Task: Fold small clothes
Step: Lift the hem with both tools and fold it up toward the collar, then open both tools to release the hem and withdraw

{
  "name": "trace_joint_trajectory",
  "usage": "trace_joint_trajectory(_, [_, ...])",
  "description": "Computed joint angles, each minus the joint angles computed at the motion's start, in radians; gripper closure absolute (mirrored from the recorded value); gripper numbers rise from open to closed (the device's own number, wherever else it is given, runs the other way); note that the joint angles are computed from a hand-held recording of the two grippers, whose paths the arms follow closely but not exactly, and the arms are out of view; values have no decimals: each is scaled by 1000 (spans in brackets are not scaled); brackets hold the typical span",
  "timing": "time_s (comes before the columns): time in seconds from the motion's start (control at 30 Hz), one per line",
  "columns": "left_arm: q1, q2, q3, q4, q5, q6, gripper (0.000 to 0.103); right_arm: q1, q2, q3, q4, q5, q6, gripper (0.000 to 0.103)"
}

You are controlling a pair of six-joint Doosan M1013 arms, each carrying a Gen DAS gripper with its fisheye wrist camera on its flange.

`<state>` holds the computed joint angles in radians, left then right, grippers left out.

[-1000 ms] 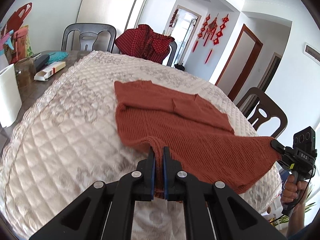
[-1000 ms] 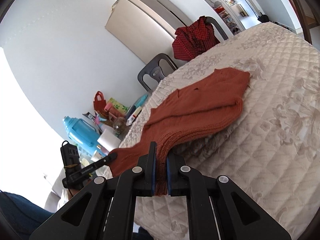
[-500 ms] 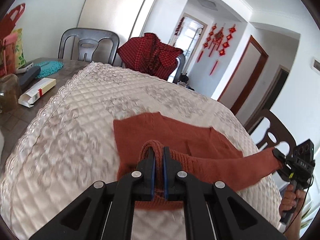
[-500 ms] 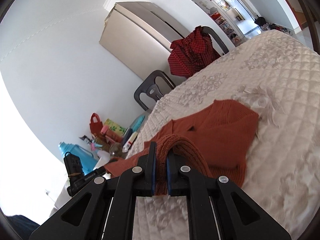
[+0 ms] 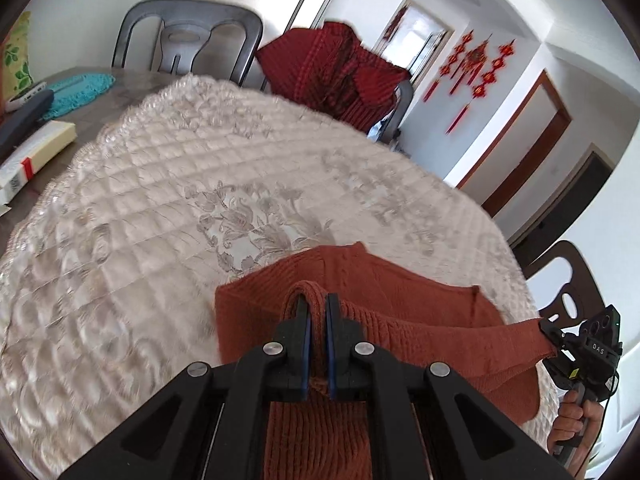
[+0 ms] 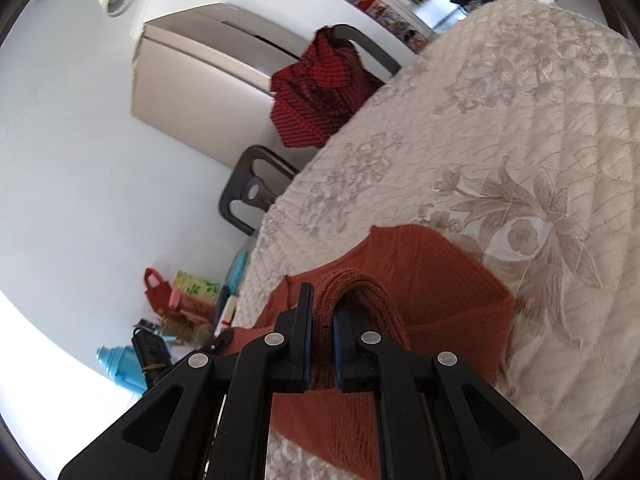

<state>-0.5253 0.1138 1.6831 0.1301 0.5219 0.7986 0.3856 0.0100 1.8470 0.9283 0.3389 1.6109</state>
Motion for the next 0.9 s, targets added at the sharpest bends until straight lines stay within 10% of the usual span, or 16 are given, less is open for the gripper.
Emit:
trace_joint_trajectory(0.2, [32, 28, -28, -120, 22, 75, 86, -44, 47, -21, -6, 79, 142, 92])
trace_joint_trajectory(0.3, [20, 2, -6, 71, -18, -101, 69, -44, 31, -4, 122, 42, -6, 89])
trace_joint_trajectory(0.6, [-15, -41, 34, 145, -34, -131, 69, -44, 15, 10, 224, -54, -90, 60])
trace_joint_trajectory(0.9, [-102, -81, 98, 174, 1, -48, 69, 83, -51, 6, -484, -4, 292, 60])
